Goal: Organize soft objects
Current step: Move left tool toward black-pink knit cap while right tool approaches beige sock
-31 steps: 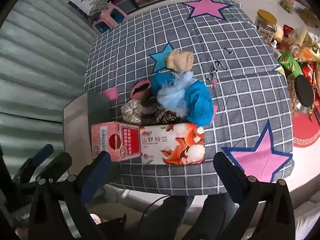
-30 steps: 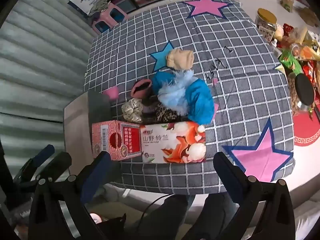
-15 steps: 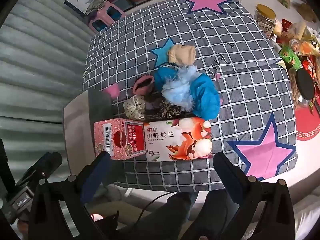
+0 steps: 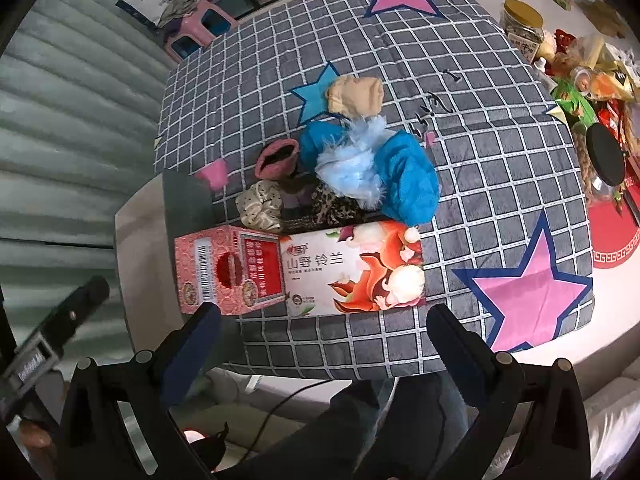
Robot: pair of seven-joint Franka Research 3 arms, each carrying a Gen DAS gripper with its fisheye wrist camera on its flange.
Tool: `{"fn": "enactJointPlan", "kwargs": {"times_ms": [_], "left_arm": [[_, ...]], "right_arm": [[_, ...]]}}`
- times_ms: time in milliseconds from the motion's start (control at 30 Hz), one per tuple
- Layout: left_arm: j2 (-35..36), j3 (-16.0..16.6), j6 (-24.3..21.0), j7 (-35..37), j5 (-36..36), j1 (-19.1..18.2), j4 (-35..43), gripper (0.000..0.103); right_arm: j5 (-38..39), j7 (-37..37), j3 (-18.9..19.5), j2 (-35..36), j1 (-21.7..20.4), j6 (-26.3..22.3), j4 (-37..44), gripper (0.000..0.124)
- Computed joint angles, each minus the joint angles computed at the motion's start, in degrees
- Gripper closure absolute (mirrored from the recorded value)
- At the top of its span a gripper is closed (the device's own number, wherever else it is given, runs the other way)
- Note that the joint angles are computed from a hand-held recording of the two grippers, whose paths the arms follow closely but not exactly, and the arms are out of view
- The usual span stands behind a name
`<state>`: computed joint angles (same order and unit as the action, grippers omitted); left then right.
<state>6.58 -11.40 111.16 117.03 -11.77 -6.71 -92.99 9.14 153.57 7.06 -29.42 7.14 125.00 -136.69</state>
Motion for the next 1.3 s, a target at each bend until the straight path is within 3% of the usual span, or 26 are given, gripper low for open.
{"fn": "enactJointPlan", "kwargs": {"times_ms": [300,733,1300], "left_arm": [[9.1,-1.4,-0.4,-5.9,6.4,-2.6,10.8,0.000],[23.2,-2.1,-8.6,-15.3,13.9,-8.1,30.0,0.000],[27.4,-2.2,-13.5,-18.6,16.8,-12.7,36.7,0.000]], "right_arm": [[2.5,-4.1,-3.0,1.9,-0.8,2.4,-1.7,0.021],[4.1,-15.9,-7.2,8.7,-4.3,0.2,3.8,0.021],[6.8,-24.6,-9.6,12.6,-7.0,-2.2,7.4,0.021]]}}
